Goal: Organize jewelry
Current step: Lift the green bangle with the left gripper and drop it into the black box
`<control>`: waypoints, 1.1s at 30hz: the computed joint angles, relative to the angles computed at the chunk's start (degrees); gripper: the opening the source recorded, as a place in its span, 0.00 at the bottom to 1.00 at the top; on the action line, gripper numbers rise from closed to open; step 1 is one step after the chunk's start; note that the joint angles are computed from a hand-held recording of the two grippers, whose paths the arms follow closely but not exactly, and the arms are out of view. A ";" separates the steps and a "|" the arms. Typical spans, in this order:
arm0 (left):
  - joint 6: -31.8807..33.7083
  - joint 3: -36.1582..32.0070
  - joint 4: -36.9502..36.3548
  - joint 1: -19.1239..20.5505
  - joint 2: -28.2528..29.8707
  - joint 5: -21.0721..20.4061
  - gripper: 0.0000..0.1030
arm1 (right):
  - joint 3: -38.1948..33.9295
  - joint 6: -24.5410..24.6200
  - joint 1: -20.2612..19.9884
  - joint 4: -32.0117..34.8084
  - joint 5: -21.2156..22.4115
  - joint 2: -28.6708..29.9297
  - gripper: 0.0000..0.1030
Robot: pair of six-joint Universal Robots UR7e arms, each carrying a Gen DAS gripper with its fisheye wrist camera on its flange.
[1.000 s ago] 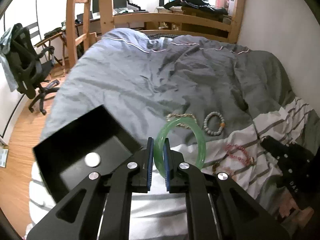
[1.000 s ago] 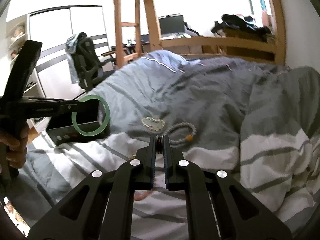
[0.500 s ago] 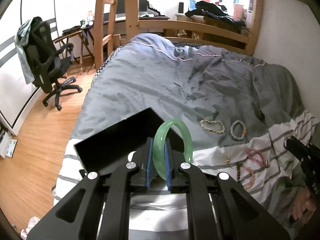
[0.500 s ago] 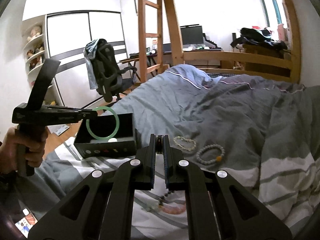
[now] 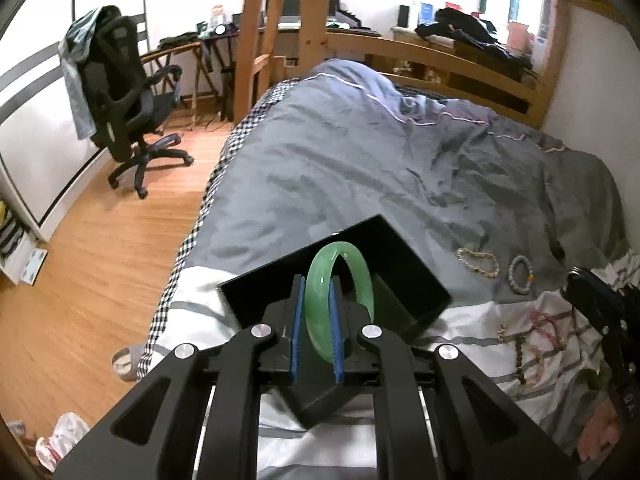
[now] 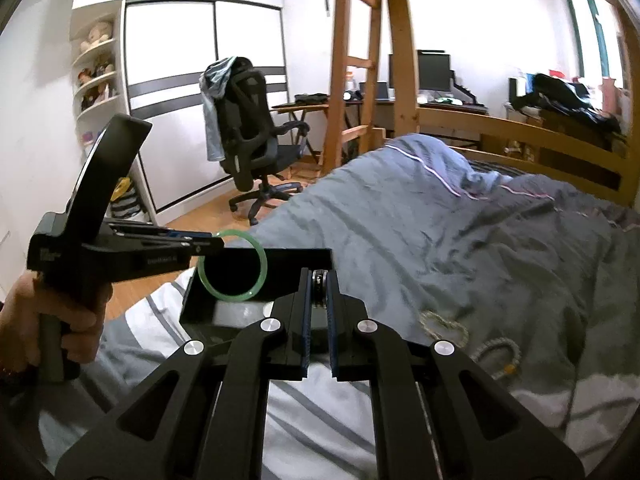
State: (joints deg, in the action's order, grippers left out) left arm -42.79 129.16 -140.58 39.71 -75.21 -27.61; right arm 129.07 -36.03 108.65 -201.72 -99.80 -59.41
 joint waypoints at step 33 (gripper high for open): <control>-3.02 1.00 2.73 3.53 -3.85 -2.79 0.14 | -11.61 0.70 3.27 5.48 -7.42 15.96 0.13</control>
State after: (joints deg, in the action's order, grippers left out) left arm -45.81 130.16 -137.85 43.25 -79.06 -30.40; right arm 117.45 -35.33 111.93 -196.24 -107.21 -43.45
